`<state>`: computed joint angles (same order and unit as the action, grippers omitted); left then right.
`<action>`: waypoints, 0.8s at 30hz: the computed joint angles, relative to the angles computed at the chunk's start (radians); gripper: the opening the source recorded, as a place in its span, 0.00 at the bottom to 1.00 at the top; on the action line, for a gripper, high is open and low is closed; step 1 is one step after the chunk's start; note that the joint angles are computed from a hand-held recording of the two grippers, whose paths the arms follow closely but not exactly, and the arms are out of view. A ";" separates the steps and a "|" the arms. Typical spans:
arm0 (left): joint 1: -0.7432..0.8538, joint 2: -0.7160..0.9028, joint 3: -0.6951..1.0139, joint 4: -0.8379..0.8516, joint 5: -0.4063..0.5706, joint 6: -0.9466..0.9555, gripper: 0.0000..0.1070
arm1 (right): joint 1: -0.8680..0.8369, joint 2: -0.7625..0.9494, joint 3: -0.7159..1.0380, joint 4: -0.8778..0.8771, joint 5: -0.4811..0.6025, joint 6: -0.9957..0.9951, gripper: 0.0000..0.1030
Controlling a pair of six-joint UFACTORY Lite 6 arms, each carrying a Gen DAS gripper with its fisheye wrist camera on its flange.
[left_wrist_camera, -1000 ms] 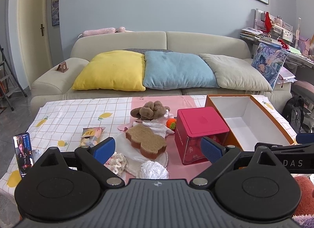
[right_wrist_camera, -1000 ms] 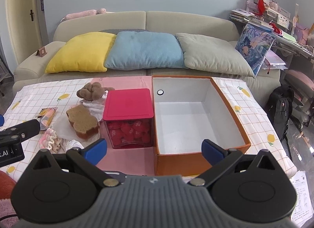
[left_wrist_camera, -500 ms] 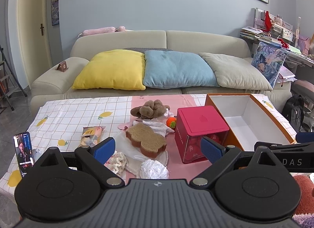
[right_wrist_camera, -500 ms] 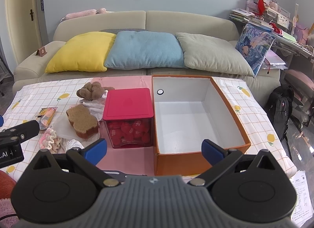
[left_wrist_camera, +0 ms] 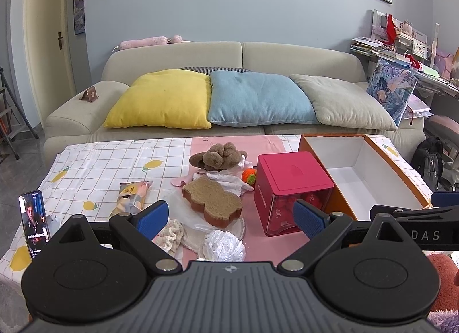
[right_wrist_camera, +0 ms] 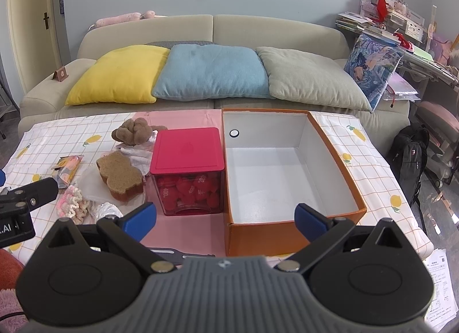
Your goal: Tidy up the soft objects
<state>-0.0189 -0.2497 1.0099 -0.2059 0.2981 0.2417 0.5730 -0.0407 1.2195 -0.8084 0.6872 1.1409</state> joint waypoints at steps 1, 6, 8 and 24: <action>-0.003 0.000 0.001 0.011 0.001 -0.012 0.96 | 0.000 0.000 0.000 0.000 0.000 0.000 0.97; -0.002 0.002 0.003 0.011 0.001 -0.012 0.96 | -0.001 0.001 -0.003 0.002 -0.001 0.000 0.97; -0.002 0.001 0.004 0.010 0.002 -0.011 0.96 | -0.001 0.001 -0.002 0.002 -0.001 -0.001 0.97; 0.085 0.055 0.052 -0.296 0.113 0.307 0.93 | -0.027 0.006 -0.016 0.059 -0.092 -0.086 0.97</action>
<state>0.0658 -0.1950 1.0616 -0.5022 0.4114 0.5483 0.5464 -0.0352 1.2034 -0.7489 0.5951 1.0547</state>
